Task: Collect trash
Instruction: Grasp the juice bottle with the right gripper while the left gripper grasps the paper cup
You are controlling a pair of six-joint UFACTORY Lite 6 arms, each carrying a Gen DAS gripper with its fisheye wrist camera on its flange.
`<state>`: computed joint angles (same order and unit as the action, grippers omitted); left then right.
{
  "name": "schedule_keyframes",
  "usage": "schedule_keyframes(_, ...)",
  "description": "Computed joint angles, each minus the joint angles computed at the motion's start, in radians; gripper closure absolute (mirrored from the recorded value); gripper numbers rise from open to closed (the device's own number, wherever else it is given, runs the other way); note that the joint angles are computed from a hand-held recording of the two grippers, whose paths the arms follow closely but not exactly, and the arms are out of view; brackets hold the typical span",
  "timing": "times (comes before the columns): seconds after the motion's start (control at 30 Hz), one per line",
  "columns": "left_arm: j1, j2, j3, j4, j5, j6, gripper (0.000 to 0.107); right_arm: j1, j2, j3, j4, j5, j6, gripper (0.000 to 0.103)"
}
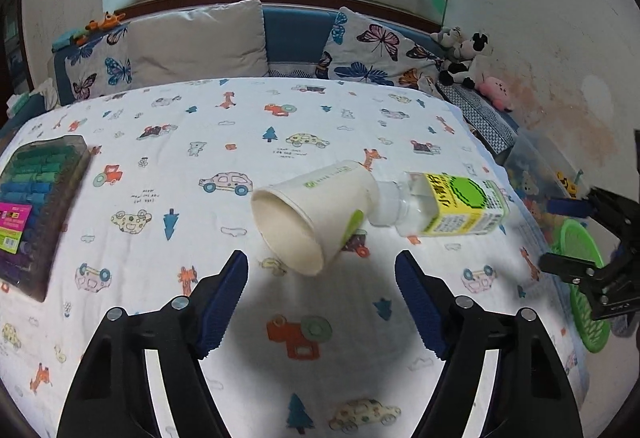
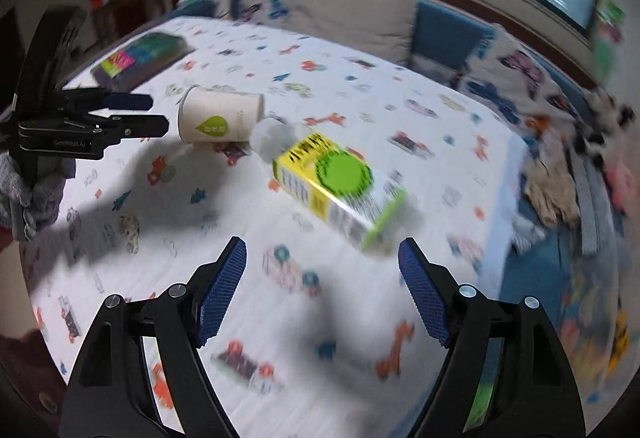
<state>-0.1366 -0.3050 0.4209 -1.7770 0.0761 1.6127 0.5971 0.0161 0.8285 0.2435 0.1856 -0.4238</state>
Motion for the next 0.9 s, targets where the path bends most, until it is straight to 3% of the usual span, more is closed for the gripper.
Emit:
schedule_keyframes(0.2,0.09,0.117,0.056,-0.121,0.094,0.171,0.036,-0.007,0.28,0.272,0.076,0.067,-0.211,0.022)
schedule_keyframes(0.67,0.107,0.287,0.147,-0.239,0.166,0.332,0.042,-0.011,0.705,0.749,0.005,0.258,-0.329,0.018)
schedule_keyframes(0.9,0.114,0.343,0.181,-0.232,0.189,0.339,0.045,-0.002,0.77,0.81,0.01,0.312,-0.348,0.023)
